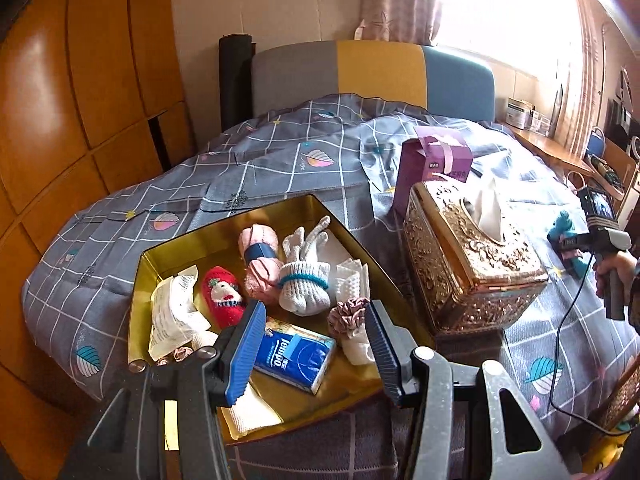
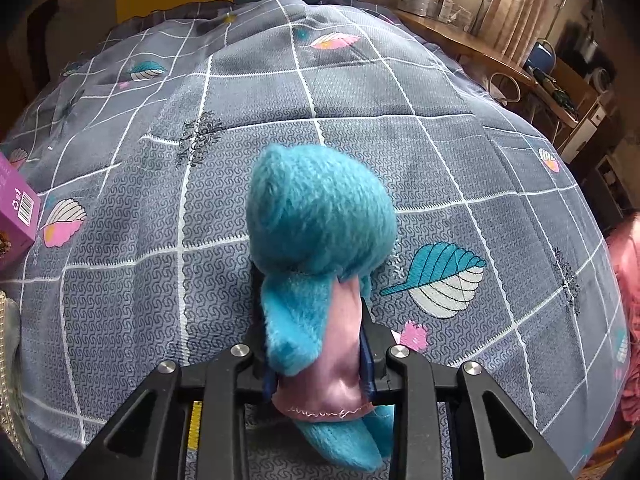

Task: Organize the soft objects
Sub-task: 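Carry the teal plush toy toward the gold tray with the right tool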

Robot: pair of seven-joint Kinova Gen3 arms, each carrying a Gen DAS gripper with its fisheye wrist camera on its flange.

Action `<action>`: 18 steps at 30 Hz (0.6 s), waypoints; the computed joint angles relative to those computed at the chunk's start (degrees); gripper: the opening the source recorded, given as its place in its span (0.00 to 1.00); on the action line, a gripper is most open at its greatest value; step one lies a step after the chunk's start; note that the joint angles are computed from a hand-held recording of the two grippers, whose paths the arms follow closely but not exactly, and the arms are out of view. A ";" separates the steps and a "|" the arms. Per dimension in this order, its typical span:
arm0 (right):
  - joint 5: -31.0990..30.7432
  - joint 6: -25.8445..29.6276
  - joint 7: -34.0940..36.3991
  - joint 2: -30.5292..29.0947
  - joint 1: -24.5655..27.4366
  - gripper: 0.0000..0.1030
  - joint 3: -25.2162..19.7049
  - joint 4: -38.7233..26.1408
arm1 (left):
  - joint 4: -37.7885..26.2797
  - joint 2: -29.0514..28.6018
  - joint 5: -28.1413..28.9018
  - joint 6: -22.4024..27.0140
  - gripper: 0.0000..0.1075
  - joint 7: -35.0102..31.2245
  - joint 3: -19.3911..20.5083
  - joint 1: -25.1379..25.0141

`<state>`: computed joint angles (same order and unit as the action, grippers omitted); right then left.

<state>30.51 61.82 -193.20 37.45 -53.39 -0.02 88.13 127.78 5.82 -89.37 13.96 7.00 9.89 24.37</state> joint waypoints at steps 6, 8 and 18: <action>-1.52 1.89 3.27 0.71 1.24 0.29 -0.65 -2.30 | 0.64 0.56 -0.45 -2.16 0.49 -0.98 -0.17 -0.84; -2.07 2.05 4.04 0.78 1.64 0.29 -0.61 -2.59 | 0.80 0.75 -0.02 -2.48 0.49 -1.71 -0.42 -0.78; -2.83 6.23 13.99 1.81 4.57 0.27 -0.05 -11.30 | 1.35 1.39 -0.30 -4.13 0.49 -2.16 -1.90 -0.56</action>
<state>27.67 68.05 -179.21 39.25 -48.82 -0.07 76.83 129.13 7.21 -89.66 9.83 4.85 8.00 23.81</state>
